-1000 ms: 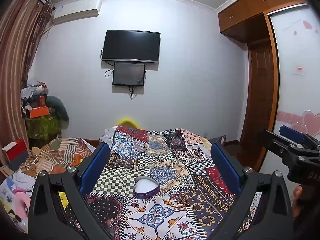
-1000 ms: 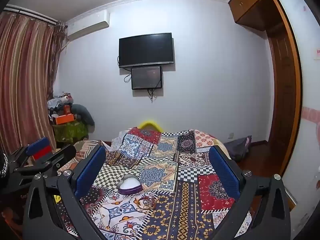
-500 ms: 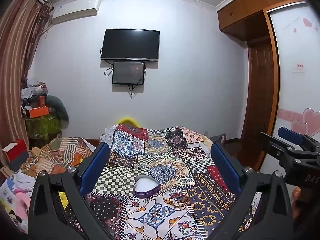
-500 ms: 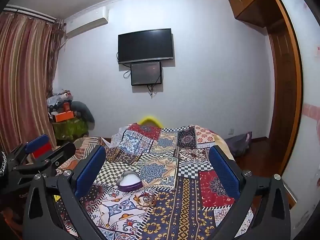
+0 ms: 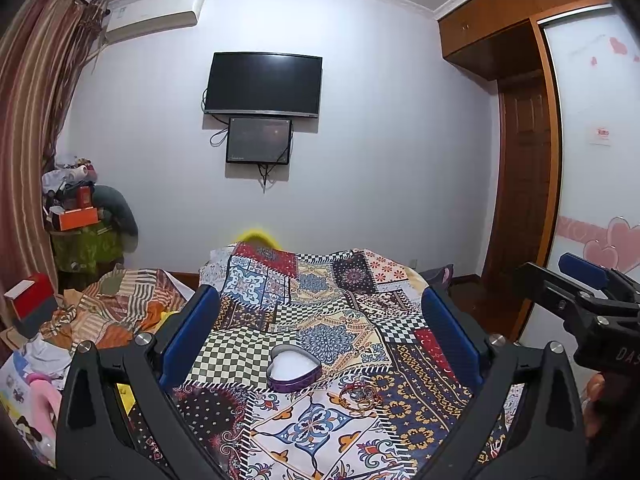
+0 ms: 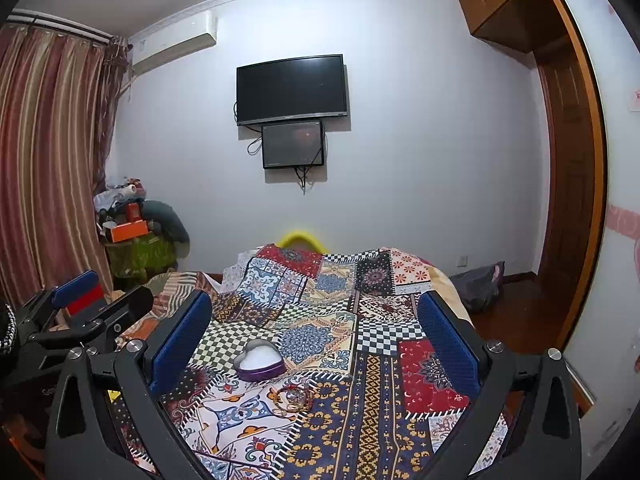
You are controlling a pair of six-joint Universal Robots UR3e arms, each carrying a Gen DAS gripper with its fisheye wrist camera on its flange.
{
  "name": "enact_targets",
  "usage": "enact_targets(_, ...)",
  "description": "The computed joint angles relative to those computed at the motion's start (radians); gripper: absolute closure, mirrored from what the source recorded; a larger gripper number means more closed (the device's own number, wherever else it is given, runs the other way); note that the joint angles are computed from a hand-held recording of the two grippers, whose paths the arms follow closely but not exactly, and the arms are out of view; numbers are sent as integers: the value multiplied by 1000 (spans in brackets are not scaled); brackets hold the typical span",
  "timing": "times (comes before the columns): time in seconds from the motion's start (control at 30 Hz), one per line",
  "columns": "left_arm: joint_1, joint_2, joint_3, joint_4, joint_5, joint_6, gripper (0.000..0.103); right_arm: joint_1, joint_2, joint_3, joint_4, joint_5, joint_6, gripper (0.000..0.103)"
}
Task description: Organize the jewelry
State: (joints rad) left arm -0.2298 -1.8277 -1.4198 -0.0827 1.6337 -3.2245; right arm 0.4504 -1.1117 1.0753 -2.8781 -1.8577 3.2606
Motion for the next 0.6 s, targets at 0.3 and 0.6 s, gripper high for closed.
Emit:
enact_targets(0.3,16,17,-21,-2,-12,-7,2,4,2,0,0,-2,0,1)
enact_targets(0.6,17,15,-19,-2,-13,-7,2,7,-1,-6,10,-5,1,1)
